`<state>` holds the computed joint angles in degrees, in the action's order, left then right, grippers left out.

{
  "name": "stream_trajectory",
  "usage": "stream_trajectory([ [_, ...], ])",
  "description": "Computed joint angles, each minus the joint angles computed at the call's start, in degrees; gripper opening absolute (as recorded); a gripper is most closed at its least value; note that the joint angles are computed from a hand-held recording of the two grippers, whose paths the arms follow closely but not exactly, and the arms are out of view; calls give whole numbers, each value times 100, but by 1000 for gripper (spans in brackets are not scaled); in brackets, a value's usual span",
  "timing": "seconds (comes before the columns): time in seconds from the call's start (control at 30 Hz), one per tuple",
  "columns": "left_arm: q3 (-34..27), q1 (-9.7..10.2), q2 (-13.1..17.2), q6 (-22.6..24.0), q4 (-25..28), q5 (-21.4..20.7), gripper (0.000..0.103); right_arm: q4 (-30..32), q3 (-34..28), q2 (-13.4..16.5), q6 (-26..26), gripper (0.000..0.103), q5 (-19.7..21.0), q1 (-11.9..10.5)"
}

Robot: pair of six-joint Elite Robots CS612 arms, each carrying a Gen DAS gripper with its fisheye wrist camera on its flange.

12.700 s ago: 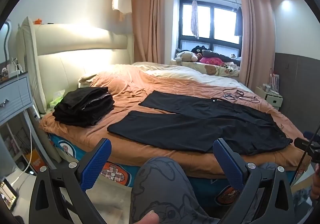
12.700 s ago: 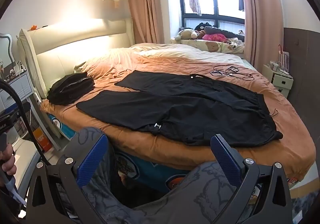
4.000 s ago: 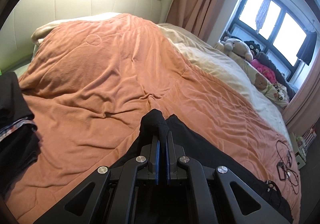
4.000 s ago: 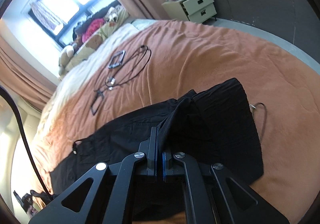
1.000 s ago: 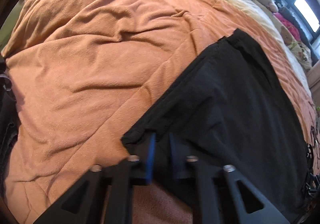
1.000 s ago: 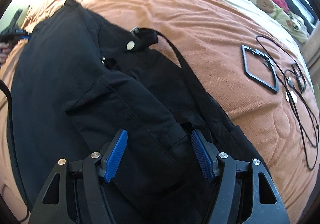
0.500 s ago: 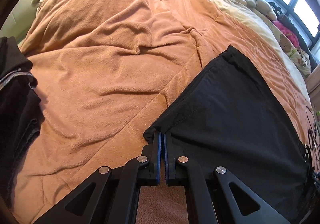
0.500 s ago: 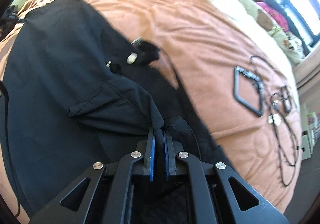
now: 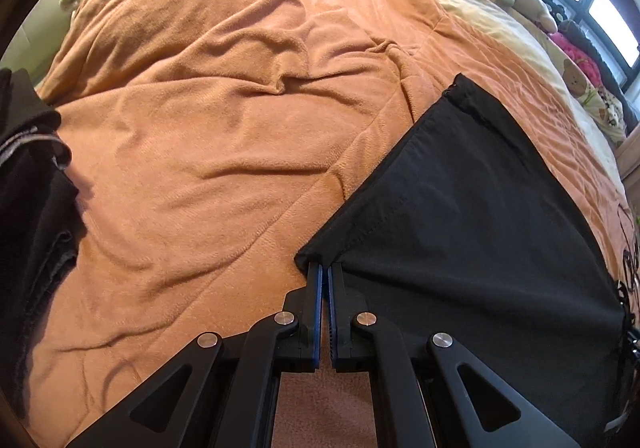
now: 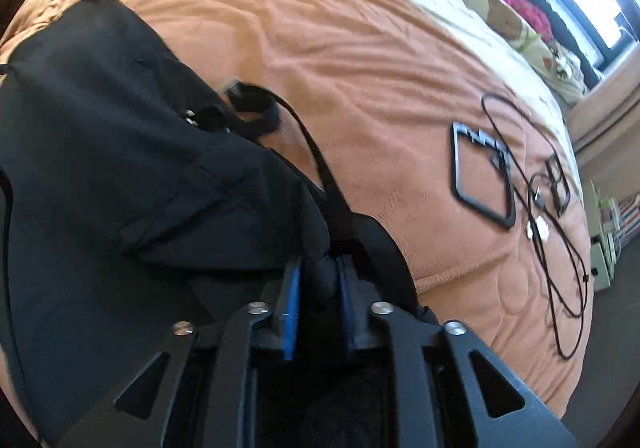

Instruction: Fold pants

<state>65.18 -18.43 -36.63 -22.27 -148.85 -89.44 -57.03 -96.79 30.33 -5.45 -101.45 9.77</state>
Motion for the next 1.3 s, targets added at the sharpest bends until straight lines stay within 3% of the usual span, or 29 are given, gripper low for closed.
stream_trajectory([
  [0.03, -12, 11, 2, 73, 23, -42, 3, -57, -42, -9, -5, 39, 105, 1],
  [0.2, 20, 71, -33, -1, 37, -262, 4, -460, -21, -118, 39, 41, 709, -10],
  [0.5, 115, 143, -66, -418, -100, -635, 32, -658, 913, -450, -231, 40, 1008, 101],
  [0.8, 98, 170, -52, -342, -105, -847, 32, -1065, 1854, -681, -68, 40, 1337, 130],
  [1.03, 41, 181, 5, -346, -79, -1012, 32, -1073, 2192, -731, -107, 40, 1263, 179],
  [1.07, 39, 181, 10, -346, -86, -1023, 32, -1096, 2215, -739, -95, 37, 1237, 188],
  [1.13, 39, 184, 17, -351, -97, -1043, 32, -1189, 2281, -764, -33, 6, 1106, 198],
  [1.3, 76, 197, 3, -413, -135, -1094, 32, -1523, 2321, -801, 18, 1, 724, 240],
])
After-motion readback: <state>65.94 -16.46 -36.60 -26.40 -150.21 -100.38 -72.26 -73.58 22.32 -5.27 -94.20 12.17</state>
